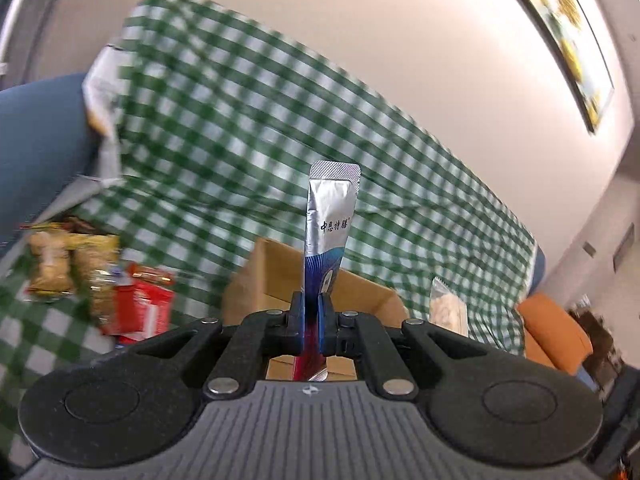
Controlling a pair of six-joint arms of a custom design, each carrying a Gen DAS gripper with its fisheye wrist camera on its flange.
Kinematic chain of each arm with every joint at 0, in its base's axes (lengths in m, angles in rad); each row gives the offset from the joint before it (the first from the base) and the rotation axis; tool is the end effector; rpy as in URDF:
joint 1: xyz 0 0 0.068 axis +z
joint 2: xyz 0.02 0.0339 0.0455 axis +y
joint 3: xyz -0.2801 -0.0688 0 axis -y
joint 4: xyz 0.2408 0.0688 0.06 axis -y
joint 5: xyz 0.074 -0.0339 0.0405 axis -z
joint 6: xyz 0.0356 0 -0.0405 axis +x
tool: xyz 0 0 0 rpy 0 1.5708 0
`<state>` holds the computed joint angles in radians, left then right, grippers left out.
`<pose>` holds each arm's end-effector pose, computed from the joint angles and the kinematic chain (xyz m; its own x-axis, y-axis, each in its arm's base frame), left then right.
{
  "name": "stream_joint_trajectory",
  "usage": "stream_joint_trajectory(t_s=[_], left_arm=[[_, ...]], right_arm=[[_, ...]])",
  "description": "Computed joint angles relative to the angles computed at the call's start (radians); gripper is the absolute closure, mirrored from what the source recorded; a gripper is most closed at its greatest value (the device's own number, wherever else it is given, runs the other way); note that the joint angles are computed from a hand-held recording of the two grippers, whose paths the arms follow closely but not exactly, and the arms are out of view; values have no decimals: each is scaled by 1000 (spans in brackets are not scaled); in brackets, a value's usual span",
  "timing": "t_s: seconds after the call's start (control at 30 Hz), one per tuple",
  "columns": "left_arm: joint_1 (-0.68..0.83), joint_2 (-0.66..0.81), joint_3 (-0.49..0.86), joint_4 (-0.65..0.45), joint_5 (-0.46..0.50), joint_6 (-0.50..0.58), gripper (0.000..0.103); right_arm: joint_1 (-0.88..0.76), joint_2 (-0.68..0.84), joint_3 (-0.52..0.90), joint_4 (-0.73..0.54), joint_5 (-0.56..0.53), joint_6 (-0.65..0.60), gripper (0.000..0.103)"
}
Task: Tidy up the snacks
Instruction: 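Lift and carry the pouch and the rice-cake bar over the cardboard box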
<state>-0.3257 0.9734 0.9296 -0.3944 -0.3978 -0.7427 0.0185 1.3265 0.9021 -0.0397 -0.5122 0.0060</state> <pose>0.1961 -0.0517 0.3492 -0.2709 -0.5666 -0.7782 -0.2994 0.8179 -0.4913 0.2899 0.0228 0.2938 -0.4503 -0.0031 -0.8929 -0.4516 0.8634 0.2247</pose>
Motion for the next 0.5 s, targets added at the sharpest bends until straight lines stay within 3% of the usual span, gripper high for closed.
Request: stream_joint_trajectory(t_s=[0.23,0.5], left_arm=[[-134,169,96,33,-24,17,97],[-154,298,177,28,16,24,97]], right_arm=[[-88,86,44,41,53,56,65],[-97,104,54,48,66,72,65]])
